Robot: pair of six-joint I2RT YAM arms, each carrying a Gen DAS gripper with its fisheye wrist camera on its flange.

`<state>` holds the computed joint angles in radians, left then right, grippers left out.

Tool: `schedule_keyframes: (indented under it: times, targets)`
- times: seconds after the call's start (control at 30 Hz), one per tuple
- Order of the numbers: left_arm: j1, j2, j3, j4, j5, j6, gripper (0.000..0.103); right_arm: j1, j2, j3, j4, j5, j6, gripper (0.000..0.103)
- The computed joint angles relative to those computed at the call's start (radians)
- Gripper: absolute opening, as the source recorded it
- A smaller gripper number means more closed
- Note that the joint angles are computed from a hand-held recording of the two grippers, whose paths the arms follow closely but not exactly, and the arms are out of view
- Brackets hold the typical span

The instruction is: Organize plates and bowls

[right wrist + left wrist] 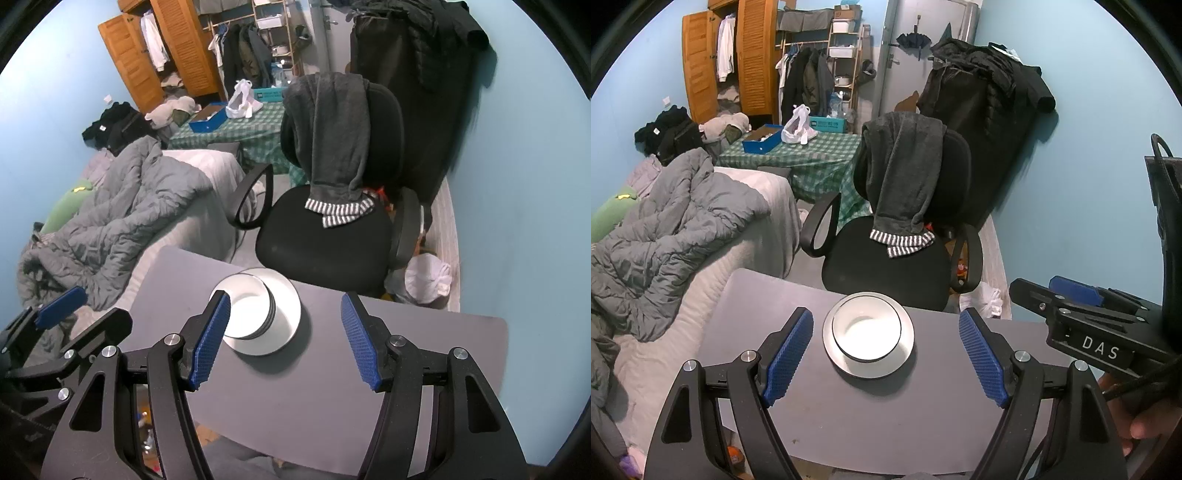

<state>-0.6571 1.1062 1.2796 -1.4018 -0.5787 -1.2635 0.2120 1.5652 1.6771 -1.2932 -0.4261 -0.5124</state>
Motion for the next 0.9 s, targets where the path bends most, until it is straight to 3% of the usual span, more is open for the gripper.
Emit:
schedule_keyframes:
  times: [0.27, 0.9]
  targets:
    - [0.015, 0.027, 0.023, -0.018, 0.033, 0.058, 0.082, 0.014, -0.03, -0.028, 0.004, -0.003, 0.015, 0.061]
    - [0.0, 0.057, 0.066, -0.049, 0.017, 0.016, 0.085, 0.029, -0.046, -0.04, 0.01, -0.004, 0.031, 0.061]
